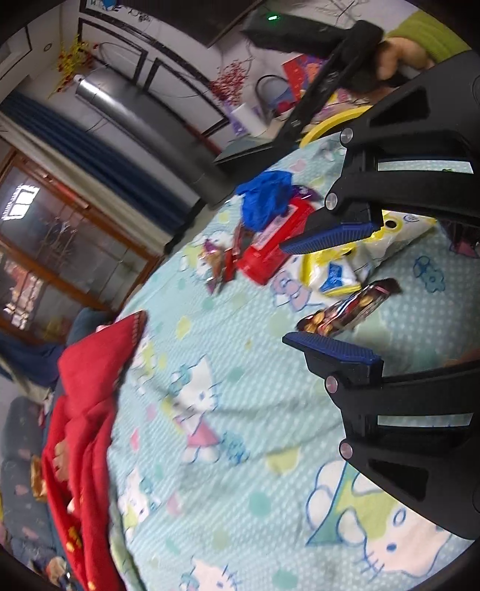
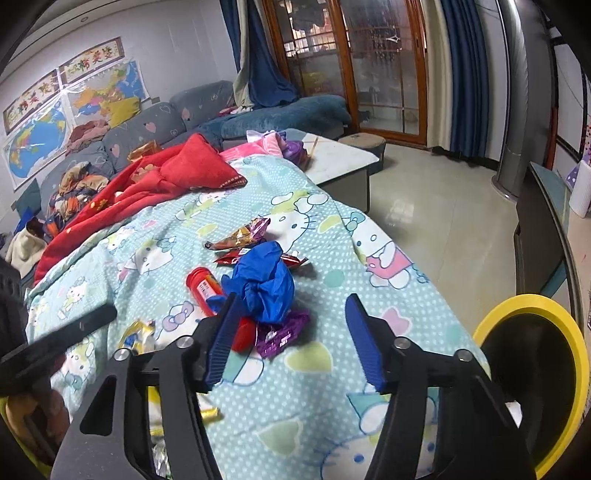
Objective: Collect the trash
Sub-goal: 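Grasp the yellow-white snack bag with the left gripper while the right gripper grasps the blue plastic bag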
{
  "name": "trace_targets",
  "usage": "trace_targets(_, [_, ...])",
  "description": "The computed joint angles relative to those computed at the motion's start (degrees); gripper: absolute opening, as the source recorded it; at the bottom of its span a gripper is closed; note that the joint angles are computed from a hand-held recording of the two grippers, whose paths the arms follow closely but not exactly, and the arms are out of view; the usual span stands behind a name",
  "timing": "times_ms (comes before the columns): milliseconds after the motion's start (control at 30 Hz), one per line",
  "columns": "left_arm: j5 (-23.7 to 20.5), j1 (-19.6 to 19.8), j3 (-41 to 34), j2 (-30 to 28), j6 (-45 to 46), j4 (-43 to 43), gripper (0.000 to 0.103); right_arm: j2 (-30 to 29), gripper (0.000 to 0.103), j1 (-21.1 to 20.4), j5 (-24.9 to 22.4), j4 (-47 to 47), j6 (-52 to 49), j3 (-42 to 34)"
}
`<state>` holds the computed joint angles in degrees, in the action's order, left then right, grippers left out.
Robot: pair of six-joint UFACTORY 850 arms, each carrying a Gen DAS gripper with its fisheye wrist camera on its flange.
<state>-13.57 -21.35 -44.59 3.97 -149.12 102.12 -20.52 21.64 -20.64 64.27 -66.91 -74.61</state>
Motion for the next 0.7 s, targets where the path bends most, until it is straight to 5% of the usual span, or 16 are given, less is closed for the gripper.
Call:
trace_targets(267, [2.59,-0.14,-0.9,-1.37,3.05,-2.31,0.033,-4.6,0.046,0.95,-2.74,-5.29,6.54,-5.29])
trace_targets(467, [3.64,-0.23,-1.88,-2.21,10.02,-8.11,0.031,-5.8,0.017,0.93,-6.19,-5.63,6.84,-6.48])
trace_targets(700, [5.1,0.13,-2.32,-2.87,14.44,-12.58,0.021,-4.52,0.007,0.63,-5.36,-1.79,2.8,-4.54])
